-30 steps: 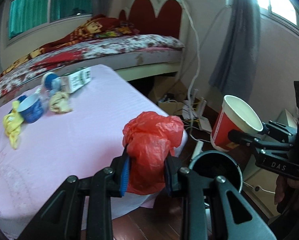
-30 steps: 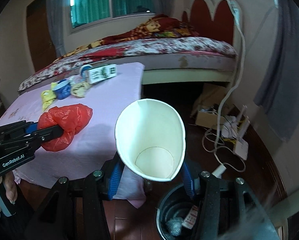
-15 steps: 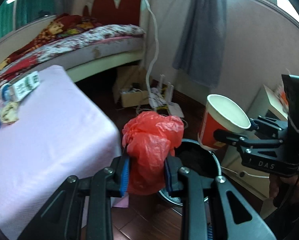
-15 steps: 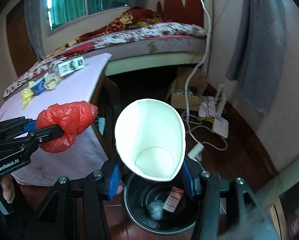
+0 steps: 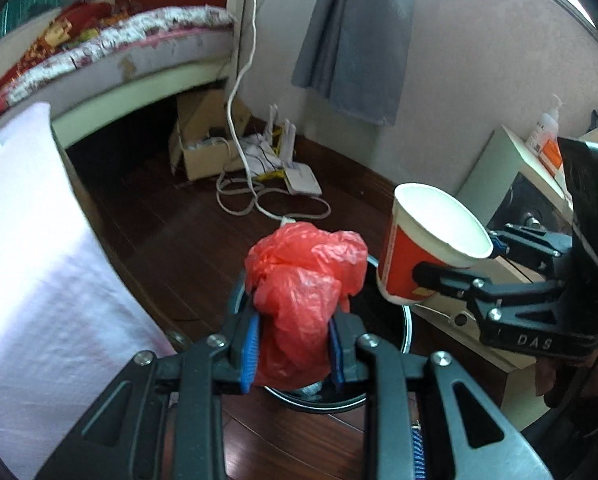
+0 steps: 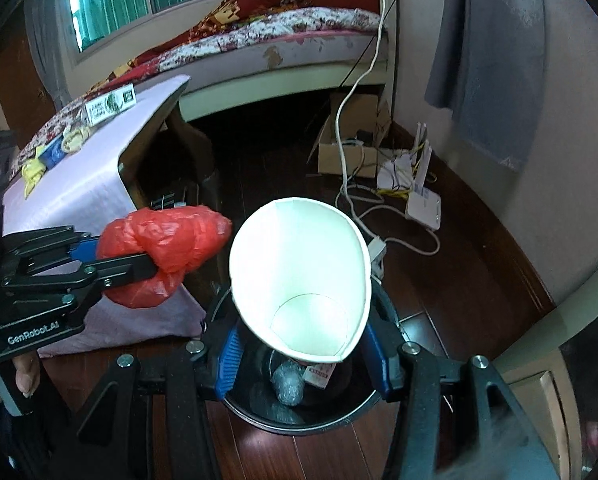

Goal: Collect trash
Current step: 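Carry the red bag and paper cup with both tools over the black bin, then open both tools to drop the red bag and cup into the bin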

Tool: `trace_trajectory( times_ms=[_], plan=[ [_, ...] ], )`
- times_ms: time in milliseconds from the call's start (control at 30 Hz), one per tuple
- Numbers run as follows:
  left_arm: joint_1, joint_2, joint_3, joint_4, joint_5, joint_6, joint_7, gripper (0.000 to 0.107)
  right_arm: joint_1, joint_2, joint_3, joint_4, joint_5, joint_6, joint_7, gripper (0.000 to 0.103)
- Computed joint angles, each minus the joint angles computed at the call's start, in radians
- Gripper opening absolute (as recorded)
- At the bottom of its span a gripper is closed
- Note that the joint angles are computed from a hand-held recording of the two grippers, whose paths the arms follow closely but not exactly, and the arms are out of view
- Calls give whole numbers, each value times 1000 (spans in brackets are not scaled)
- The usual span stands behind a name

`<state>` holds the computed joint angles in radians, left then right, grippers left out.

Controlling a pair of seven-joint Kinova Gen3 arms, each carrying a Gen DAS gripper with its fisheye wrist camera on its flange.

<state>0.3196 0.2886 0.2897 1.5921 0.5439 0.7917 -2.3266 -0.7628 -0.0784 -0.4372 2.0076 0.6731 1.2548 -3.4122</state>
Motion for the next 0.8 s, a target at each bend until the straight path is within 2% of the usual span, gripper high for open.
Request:
trace_trajectory(
  times_ms=[333, 367, 433, 467, 500, 600, 800],
  plan=[
    [29, 81, 6, -42, -50, 37, 47, 31, 55, 22, 70, 75, -59, -179, 111, 56],
    [32, 93, 5, -52, -53, 50, 56, 35, 46, 27, 90, 78, -67, -192, 128, 60],
    [43, 105, 1, -60, -77, 52, 97, 64, 76, 63, 89, 61, -109, -168, 170, 76],
    [57, 97, -17, -50, -87, 30, 122, 87, 80, 77, 97, 56, -132, -151, 183, 95],
    [65, 84, -27, -28, -99, -8, 151, 100, 78, 85, 102, 57, -143, -139, 188, 102],
    [103, 65, -62, 2, -177, -70, 256, 102, 75, 97, 117, 57, -165, -103, 184, 103],
    [109, 40, -51, 43, -274, -125, 332, 102, 63, 97, 122, 46, -155, -70, 164, 103]
  ],
)
